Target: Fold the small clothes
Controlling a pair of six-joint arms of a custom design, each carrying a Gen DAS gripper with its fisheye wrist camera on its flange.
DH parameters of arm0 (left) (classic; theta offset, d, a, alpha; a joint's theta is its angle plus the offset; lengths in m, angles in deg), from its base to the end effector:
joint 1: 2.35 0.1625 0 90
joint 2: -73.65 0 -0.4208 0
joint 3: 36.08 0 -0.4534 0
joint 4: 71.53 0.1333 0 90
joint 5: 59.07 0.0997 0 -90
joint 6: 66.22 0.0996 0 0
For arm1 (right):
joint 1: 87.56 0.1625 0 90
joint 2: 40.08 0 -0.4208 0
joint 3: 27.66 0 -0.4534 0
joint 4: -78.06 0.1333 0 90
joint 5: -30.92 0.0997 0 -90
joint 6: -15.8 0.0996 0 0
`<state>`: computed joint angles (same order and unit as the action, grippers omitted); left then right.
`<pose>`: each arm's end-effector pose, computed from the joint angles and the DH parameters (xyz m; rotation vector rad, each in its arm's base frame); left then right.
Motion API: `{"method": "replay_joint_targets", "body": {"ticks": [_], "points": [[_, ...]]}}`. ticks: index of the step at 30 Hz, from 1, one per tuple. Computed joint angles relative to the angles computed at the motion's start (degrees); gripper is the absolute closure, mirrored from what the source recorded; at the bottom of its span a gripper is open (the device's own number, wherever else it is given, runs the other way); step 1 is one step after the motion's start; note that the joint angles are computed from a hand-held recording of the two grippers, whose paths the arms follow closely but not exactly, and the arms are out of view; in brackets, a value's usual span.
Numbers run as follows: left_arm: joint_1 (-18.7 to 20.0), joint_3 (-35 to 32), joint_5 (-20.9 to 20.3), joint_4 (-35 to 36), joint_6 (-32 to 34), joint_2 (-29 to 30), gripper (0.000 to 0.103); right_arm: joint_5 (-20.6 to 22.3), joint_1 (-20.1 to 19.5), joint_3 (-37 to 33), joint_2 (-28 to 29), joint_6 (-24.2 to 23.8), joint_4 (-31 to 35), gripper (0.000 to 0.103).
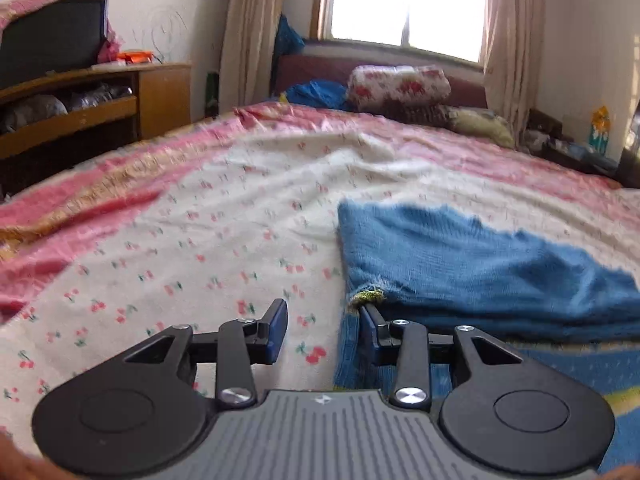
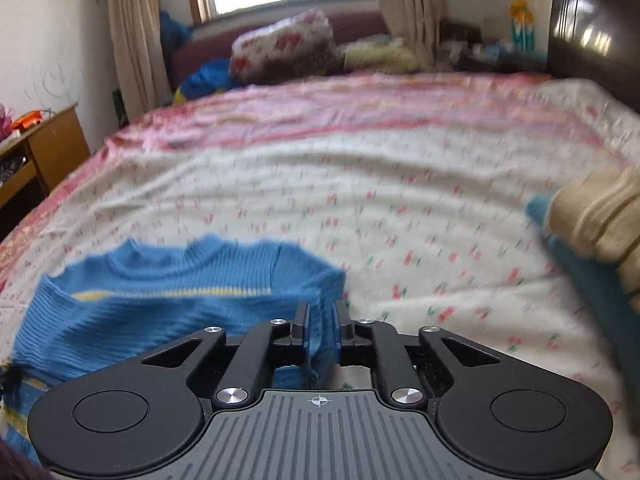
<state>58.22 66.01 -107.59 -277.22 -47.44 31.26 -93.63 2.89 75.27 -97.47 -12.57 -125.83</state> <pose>-0.1493 -0.6703 0.0956 0.4998 2.2136 -1.2557 0.0820 -0.6567 0.2558 0.0900 -2.0718 1.1847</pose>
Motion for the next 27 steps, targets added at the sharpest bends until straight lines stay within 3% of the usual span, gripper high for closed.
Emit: {"method": "replay_joint_targets", "body": {"ticks": [3,5,8,11,12,14,17,19,21,23,27], "points": [[-0.3,-0.6,-3.1,0.8,-0.6,-0.4,0.059,2.7,0.8,0.9,0.1,-5.1,-2.9,0.087],[-0.5,-2.1,-4.3,1.7,0.2,0.5,0.059,6.1,0.4,1.1,-0.4,-4.4,0.6,0.087],[-1.0,-5.4,-4.6,0.7,5.3,3.0,0.059,7.6,0.0,-0.4,1.0,-2.8,4.9,0.087],[-0.4,-7.7,-6.8,5.9,4.2,3.7,0.058,9.4,-0.8,-1.1,2.0,-2.1,7.4,0.088],[-0.2,-8.4,-6.8,7.2,4.5,4.2,0.058,9.2,-1.0,-1.3,2.2,-2.0,8.0,0.088],[0.0,-10.6,-2.0,10.6,4.7,5.7,0.058,6.7,-1.4,-2.1,2.9,-1.1,8.2,0.090],[0.7,-10.1,-1.6,8.2,7.1,5.9,0.055,8.4,-3.0,-1.1,1.3,0.6,8.6,0.101],[0.3,-9.8,0.1,7.1,8.7,5.8,0.051,8.9,-3.4,-0.4,0.3,1.1,8.8,0.101],[0.3,-8.9,0.3,7.6,7.7,4.8,0.051,7.6,-2.9,-0.3,0.3,0.1,8.0,0.100],[-0.1,-8.0,0.4,6.6,7.5,4.2,0.052,6.6,-1.9,0.3,0.6,-1.9,5.2,0.086],[-0.6,-7.2,-1.9,5.7,7.8,3.6,0.052,10.3,-1.6,2.5,-0.2,-4.3,2.6,0.086]]}}
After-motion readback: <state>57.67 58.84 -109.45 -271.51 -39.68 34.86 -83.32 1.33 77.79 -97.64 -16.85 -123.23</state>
